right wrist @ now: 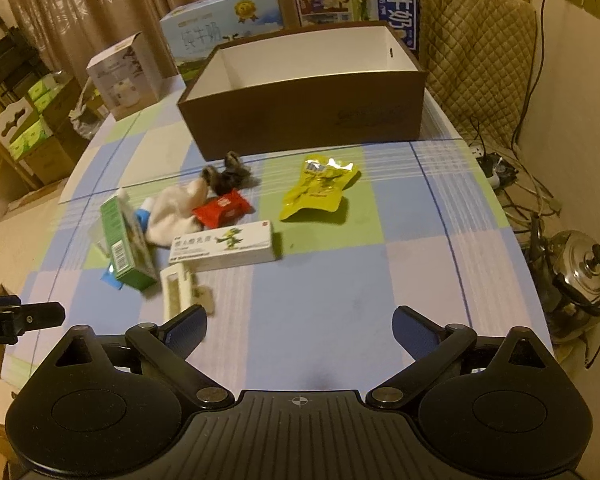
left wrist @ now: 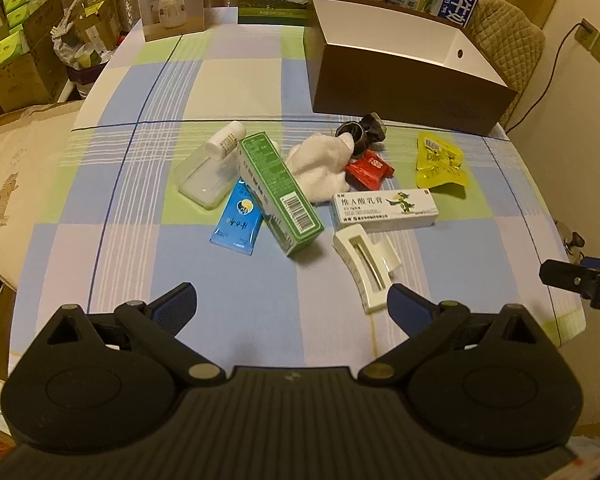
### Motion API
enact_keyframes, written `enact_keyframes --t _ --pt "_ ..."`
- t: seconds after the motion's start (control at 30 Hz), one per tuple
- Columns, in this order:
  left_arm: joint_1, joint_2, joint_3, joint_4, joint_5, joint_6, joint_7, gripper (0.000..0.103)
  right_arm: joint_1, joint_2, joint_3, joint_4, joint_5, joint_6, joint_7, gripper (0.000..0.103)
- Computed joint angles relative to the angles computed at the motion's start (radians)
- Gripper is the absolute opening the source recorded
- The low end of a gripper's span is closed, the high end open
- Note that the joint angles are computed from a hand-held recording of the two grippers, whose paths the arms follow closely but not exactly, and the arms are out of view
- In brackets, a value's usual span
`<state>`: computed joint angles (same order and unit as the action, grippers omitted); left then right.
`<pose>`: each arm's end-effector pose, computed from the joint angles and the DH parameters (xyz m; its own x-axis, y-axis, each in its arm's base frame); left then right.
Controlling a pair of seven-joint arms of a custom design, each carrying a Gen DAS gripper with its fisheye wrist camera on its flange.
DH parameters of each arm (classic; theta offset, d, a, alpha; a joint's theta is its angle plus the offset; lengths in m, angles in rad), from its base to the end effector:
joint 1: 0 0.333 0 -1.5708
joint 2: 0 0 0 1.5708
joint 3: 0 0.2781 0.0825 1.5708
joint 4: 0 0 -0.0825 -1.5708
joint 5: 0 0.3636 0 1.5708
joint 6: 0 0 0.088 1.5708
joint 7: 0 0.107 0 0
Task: Organize objects
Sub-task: 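Move both tools toward the scattered items on the table, then grasp the green medicine box with left tool while right tool grasps yellow packet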
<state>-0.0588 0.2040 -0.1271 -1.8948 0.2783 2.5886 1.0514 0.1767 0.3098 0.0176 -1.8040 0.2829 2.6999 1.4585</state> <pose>0.6094 -0.1158 0.4242 0.1313 -0.9906 0.0384 -0.8582 -0.1329 -0.4957 0.6389 0.1151 0.4138 0.1376 -0.9732 -0.1842 -0.8382 -0.0154 -0.5451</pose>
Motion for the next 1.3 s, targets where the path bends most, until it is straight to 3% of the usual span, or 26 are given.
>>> enact_keyframes --t 0.6,0.73,1.03,1.13,1.3 --pt "-0.053 0.347 0.050 0.431 0.098 -0.135 -0.102 0.086 -0.059 0.247 -0.036 0.334 -0.035 -0.120 0.023 0.096" --pt "-0.059 0.447 0.056 0.571 0.090 -0.200 -0.084 0.071 -0.075 0.310 -0.040 0.427 -0.043 -0.160 0.035 0.096" --pt "-0.078 0.635 0.086 0.853 0.081 -0.346 -0.093 0.066 -0.112 0.437 -0.032 0.624 -0.043 -0.252 0.030 0.095" --pt "-0.081 0.673 0.091 0.910 0.079 -0.371 -0.098 0.059 -0.126 0.486 -0.023 0.701 -0.035 -0.285 0.024 0.095" --pt "-0.080 0.714 0.088 0.971 0.060 -0.410 -0.099 0.038 -0.162 0.589 0.010 0.857 0.006 -0.341 0.008 0.094"
